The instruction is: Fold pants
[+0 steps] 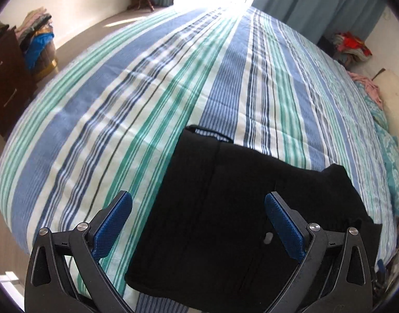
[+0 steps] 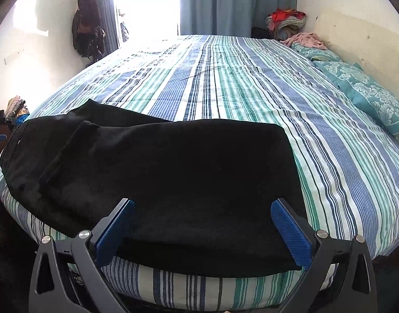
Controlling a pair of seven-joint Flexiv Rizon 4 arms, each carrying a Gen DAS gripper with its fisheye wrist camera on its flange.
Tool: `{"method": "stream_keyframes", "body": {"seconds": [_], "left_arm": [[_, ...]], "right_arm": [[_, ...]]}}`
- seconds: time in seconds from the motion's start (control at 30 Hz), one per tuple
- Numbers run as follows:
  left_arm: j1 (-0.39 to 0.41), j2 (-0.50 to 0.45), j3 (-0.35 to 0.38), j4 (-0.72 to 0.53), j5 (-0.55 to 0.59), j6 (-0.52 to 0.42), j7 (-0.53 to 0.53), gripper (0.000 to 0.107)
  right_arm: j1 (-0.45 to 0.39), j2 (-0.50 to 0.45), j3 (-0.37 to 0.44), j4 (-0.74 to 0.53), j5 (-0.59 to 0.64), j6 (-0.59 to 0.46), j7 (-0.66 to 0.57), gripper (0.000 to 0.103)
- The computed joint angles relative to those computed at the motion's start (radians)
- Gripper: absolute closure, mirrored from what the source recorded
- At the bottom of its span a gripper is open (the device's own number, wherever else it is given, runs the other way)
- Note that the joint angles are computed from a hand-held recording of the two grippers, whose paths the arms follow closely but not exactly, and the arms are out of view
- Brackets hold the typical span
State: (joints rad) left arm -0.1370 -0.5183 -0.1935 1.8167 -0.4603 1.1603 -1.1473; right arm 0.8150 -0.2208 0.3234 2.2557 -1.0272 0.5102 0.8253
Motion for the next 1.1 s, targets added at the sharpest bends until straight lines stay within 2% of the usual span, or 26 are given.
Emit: {"method": "stream_keyframes", "body": {"seconds": [0.03, 0.1, 0.2, 0.27, 0.67, 1.1], "left_arm": [[0.020, -0.003, -0.018, 0.000, -0.014, -0.053, 0.027, 0.005], [0.020, -0.019, -0.004, -0.017, 0.007, -0.168, 0.039, 0.005], [0.032, -0.021, -0.012, -0.005, -0.044, -0.208, 0.044, 0.004], [0.021, -0.019, 0.005, -0.015, -0.032, -0.236, 0.037, 0.004], [-0.008, -0.052, 0.027, -0.052, 0.008, -0.220, 0.017, 0.004], [-0.013, -0.070, 0.021, -0.065, 0.025, -0.196, 0.000, 0.004]], "right_arm": [[0.001, -0.002, 0.000, -0.002, 0.001, -0.002, -0.003, 0.000], [0.002, -0.004, 0.001, -0.004, 0.004, -0.001, -0.004, 0.000], [-0.002, -0.003, -0.001, 0.001, 0.005, 0.012, -0.002, 0.000], [-0.005, -0.004, -0.003, 0.003, 0.003, 0.020, -0.003, 0.000], [-0.004, -0.014, -0.010, -0.008, -0.013, 0.030, -0.029, 0.000], [-0.006, 0.012, 0.003, 0.013, 0.005, 0.010, 0.018, 0.000]]}}
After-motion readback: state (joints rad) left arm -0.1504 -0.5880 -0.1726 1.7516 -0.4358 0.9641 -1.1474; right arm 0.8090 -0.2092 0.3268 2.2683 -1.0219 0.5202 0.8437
